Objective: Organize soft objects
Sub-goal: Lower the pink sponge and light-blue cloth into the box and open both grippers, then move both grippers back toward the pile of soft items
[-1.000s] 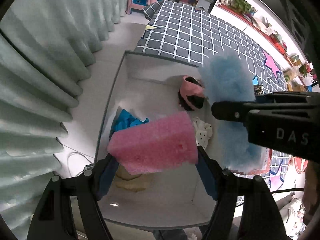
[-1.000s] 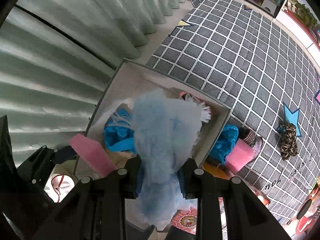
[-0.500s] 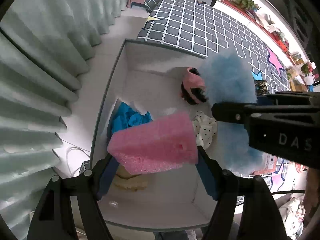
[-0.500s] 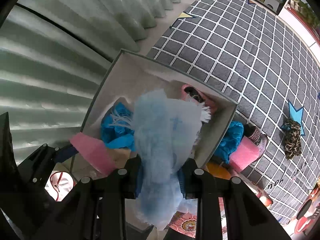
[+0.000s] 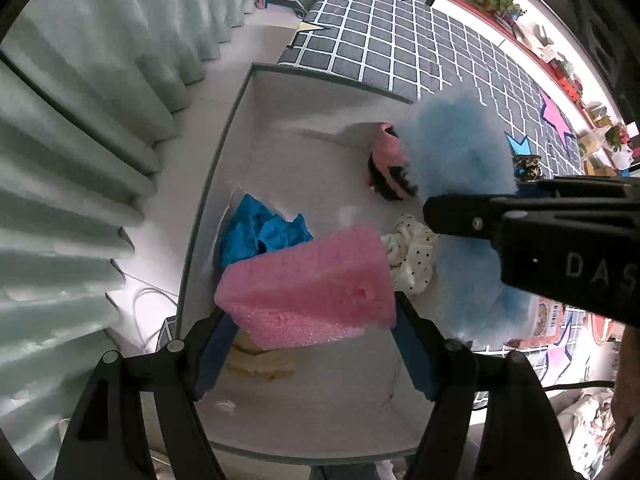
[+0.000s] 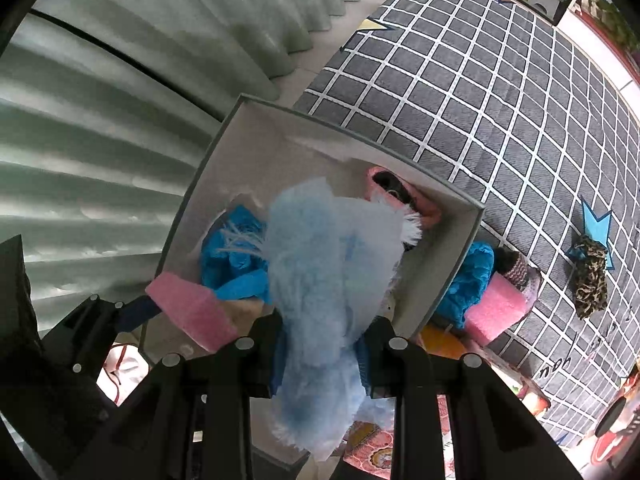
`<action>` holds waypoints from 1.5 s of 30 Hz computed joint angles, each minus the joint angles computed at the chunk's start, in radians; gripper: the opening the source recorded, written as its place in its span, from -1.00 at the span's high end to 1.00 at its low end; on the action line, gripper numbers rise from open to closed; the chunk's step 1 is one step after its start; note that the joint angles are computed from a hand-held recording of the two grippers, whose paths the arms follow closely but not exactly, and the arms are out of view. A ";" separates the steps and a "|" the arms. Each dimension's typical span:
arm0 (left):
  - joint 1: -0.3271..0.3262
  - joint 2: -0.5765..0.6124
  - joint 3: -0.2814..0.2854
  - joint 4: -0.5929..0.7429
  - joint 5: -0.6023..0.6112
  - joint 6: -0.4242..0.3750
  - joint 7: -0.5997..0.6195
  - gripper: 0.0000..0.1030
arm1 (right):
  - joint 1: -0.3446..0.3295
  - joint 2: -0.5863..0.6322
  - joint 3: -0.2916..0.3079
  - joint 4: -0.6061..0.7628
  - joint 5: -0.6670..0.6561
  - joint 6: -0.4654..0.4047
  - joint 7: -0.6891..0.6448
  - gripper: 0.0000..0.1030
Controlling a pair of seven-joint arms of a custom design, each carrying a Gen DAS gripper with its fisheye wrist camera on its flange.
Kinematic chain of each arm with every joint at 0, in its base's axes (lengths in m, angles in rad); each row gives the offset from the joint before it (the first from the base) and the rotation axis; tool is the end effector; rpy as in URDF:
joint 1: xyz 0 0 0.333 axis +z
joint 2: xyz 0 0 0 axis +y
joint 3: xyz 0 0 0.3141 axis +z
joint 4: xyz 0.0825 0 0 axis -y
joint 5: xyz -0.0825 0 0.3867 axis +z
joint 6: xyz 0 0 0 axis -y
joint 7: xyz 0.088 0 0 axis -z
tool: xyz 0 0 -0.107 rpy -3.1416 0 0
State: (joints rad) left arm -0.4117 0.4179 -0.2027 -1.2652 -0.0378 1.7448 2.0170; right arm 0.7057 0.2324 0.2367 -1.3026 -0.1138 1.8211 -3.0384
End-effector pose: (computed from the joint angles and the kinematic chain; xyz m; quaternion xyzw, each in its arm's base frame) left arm 0.5771 -0.3773 0.5288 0.2638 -0.9621 0.0650 0.0227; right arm 0.4056 0.5071 0.6418 -0.4019 0.9035 0.0464 0.1411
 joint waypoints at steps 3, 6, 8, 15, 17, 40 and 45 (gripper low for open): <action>-0.001 0.000 0.001 0.000 0.006 -0.001 0.002 -0.50 | -0.001 0.001 0.000 -0.005 0.003 0.010 0.000 0.43; -0.001 0.001 0.001 0.000 0.007 -0.003 0.003 -0.50 | -0.002 -0.001 0.000 -0.011 0.004 0.015 -0.001 0.43; -0.002 0.003 0.002 0.002 0.010 -0.006 0.003 -0.50 | -0.004 0.000 0.000 -0.013 0.008 0.017 -0.003 0.43; -0.004 0.011 0.003 0.015 0.013 -0.020 0.002 -0.51 | -0.007 -0.004 0.001 -0.023 0.015 0.027 -0.009 0.43; -0.004 0.012 0.002 0.017 0.012 -0.025 0.005 -0.51 | -0.009 -0.005 0.001 -0.027 0.017 0.032 -0.015 0.42; -0.027 0.051 -0.001 0.086 -0.007 -0.069 -0.094 -0.99 | -0.015 -0.277 0.021 -0.286 -0.069 -0.021 0.237 -1.00; -0.041 0.044 -0.008 0.087 -0.009 -0.084 -0.086 -0.99 | -0.035 -0.429 0.033 -0.482 0.008 -0.027 0.338 -1.00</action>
State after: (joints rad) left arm -0.4530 0.4619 -0.2111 -1.1779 -0.0464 1.6613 1.9313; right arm 0.6708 -0.1963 0.2701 -1.7845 -0.1053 1.7937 -2.7001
